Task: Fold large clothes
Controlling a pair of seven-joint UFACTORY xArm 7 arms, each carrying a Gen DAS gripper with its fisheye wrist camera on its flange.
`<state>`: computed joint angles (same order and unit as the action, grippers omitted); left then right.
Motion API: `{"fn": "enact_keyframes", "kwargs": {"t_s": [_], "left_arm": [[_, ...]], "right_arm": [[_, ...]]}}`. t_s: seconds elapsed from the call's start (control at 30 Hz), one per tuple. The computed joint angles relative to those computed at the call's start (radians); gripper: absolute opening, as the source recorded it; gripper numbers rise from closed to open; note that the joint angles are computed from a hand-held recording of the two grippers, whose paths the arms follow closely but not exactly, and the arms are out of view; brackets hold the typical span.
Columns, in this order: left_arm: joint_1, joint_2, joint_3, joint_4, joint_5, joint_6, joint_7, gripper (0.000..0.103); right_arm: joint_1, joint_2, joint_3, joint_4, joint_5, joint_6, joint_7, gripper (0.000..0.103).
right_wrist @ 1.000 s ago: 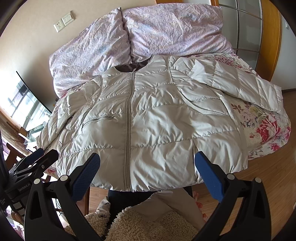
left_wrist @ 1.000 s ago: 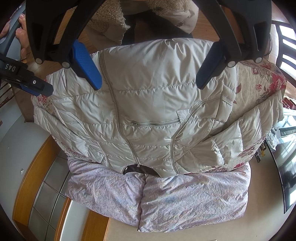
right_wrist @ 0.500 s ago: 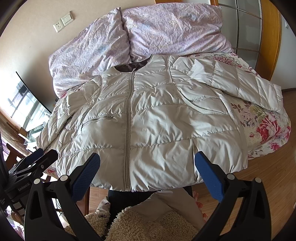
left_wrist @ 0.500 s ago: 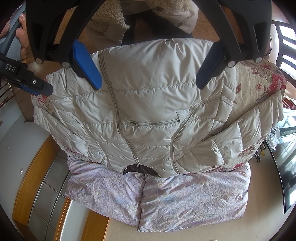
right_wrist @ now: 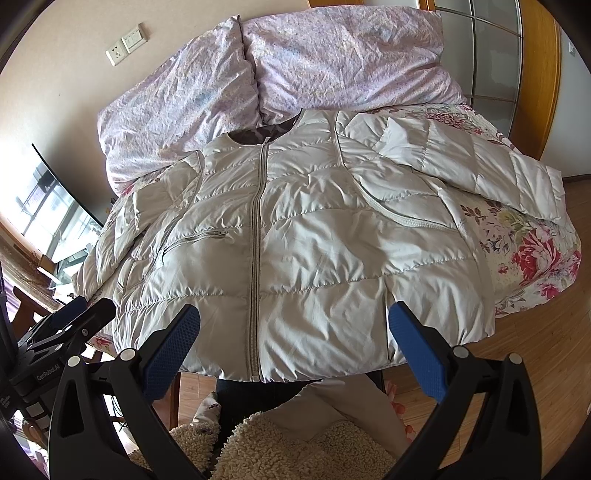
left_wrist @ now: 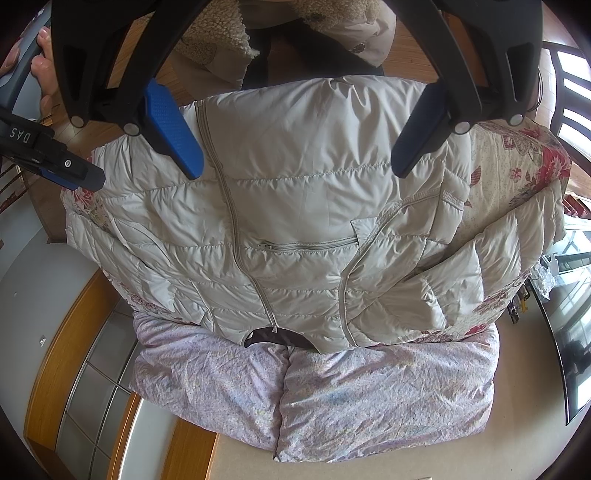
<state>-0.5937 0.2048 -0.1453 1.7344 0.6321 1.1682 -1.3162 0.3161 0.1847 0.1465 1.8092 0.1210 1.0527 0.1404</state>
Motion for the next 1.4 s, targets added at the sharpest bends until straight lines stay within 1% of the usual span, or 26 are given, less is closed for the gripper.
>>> {"fn": "enact_keyframes", "kwargs": {"t_s": [0.8, 0.93, 0.97, 1.2, 1.3, 1.4], "left_arm": [[0.0, 0.004, 0.002, 0.0, 0.001, -0.004, -0.001, 0.101], [0.013, -0.012, 0.003, -0.029, -0.007, -0.02, 0.003, 0.101], [0.011, 0.012, 0.002, -0.002, -0.004, -0.014, 0.002, 0.101], [0.008, 0.025, 0.014, 0.007, -0.007, -0.012, 0.007, 0.101], [0.005, 0.036, 0.021, 0.015, 0.008, -0.002, 0.007, 0.101], [-0.003, 0.057, 0.032, 0.036, 0.037, 0.021, 0.005, 0.101]], "right_arm": [[-0.002, 0.008, -0.001, 0.004, 0.003, -0.002, -0.001, 0.102], [-0.003, 0.023, -0.002, 0.015, 0.007, -0.001, 0.003, 0.102], [-0.003, 0.028, -0.002, 0.021, 0.007, 0.003, 0.004, 0.102], [0.0, 0.055, -0.004, 0.051, 0.002, 0.012, 0.016, 0.102], [-0.002, 0.064, -0.012, 0.05, -0.008, -0.01, 0.037, 0.102], [-0.012, 0.066, -0.028, 0.027, -0.026, -0.071, 0.077, 0.102]]}}
